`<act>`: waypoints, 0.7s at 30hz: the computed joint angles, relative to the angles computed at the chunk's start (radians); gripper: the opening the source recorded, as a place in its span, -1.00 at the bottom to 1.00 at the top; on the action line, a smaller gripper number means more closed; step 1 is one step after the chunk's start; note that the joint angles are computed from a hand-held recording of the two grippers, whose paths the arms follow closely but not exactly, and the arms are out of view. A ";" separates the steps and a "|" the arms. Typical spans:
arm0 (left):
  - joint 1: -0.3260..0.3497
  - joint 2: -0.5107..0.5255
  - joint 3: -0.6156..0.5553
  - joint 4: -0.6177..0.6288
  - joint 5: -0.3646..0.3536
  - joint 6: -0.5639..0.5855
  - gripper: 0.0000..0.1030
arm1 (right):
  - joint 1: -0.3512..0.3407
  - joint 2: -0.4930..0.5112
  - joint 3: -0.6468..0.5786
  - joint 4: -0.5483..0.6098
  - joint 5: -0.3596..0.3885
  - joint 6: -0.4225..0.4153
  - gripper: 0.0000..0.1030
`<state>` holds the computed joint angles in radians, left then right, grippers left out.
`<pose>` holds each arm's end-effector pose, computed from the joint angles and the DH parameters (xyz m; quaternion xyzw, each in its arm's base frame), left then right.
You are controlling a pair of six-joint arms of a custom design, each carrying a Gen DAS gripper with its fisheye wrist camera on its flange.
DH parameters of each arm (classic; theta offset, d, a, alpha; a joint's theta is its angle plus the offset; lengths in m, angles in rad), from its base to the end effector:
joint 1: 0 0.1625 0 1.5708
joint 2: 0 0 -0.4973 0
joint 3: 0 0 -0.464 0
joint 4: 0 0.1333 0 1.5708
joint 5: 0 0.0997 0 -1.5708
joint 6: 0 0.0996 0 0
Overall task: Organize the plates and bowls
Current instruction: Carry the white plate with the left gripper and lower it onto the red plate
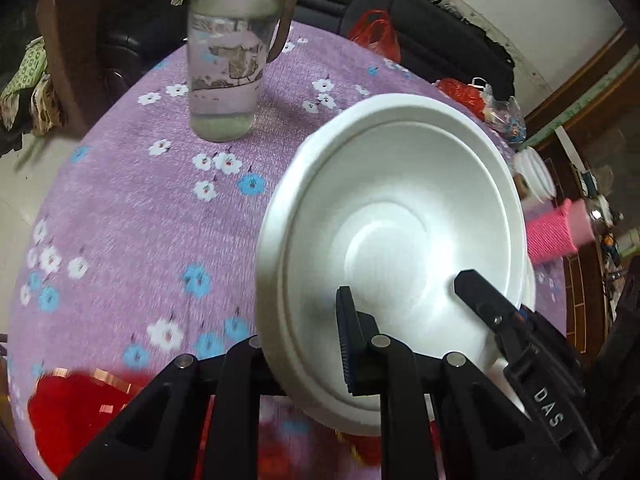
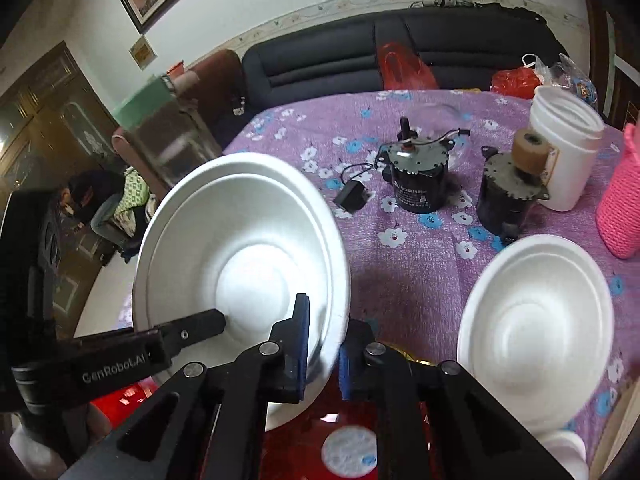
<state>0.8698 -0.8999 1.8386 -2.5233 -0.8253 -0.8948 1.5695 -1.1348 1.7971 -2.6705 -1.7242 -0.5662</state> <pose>-0.2877 -0.6523 0.1059 -0.0926 0.9267 -0.2652 0.2497 0.1172 -0.7081 0.2810 0.2553 -0.9394 0.1867 0.1324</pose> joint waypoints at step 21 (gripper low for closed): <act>-0.257 -0.288 0.331 0.230 0.112 -0.389 -0.68 | 0.080 -0.274 0.312 0.051 0.069 -0.105 -0.74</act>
